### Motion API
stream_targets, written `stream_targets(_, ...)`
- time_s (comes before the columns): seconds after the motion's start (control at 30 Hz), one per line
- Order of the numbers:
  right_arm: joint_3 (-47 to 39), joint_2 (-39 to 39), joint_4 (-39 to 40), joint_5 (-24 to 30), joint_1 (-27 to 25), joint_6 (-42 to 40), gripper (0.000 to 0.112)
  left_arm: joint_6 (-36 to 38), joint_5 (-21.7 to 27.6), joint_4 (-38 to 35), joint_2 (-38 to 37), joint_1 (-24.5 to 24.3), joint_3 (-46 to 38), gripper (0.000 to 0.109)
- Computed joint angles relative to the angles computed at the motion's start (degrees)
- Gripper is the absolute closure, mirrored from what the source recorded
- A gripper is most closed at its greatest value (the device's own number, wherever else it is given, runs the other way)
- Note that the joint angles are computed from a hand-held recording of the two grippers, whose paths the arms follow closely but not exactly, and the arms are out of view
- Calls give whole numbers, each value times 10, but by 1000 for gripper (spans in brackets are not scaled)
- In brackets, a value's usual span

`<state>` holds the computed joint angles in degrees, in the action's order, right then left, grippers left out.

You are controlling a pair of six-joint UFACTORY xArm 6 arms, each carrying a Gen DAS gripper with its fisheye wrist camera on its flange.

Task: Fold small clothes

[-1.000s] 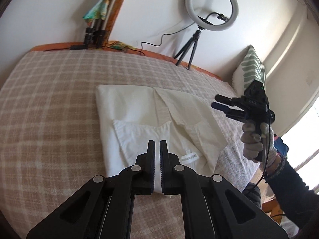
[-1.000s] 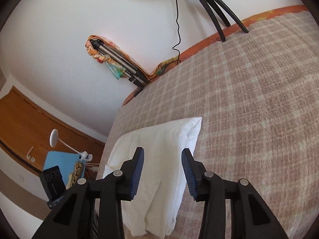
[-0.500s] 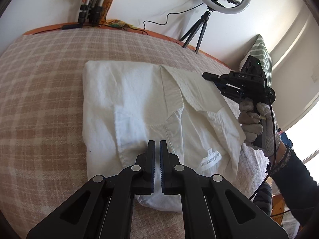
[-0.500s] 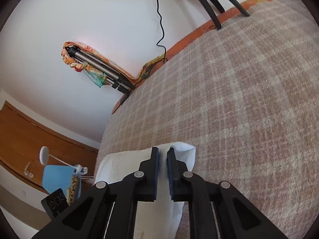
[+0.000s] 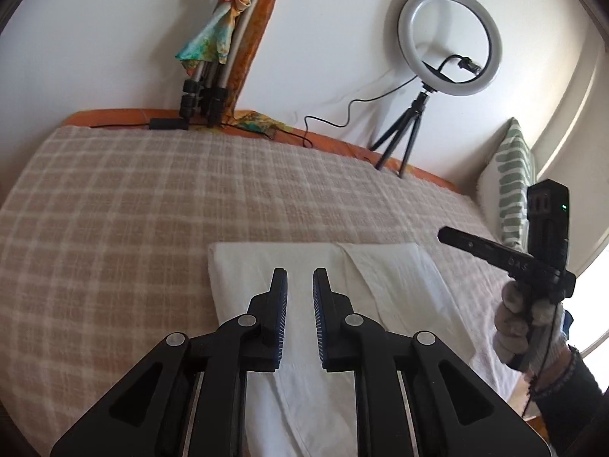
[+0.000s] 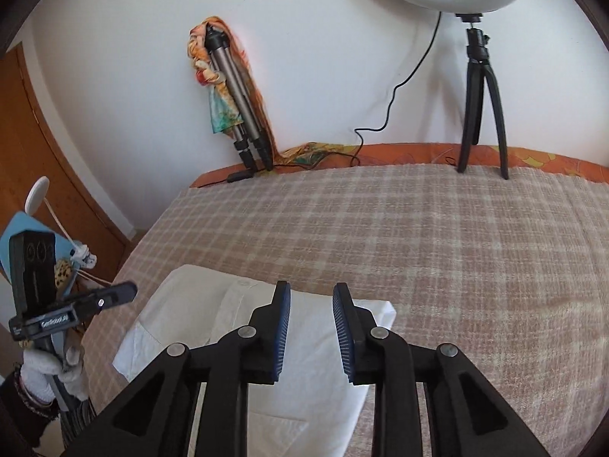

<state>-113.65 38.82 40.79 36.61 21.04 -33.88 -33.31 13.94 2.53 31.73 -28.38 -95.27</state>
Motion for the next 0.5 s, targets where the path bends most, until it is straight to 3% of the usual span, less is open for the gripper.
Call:
stream_targets(0.1,-34,33,-43,8,11,38,87,-41,73,60,62,8,-90,97)
stream_targets(0.23,-72,74,-116,17,16,94,88,-65,109,80,84,16,-98,97)
stream_targets(0.37,-62,80,-187,9,7,159,88,-93,75,94,39,29,-19,95)
stream_targets(0.47,-13,46,-173,-8,-5,157,86,-81,32,40,-1,41,43,96)
stream_targets(0.5,8,30,-155,-13,-9,151,79,-49,11,-5,-14,42,65,95)
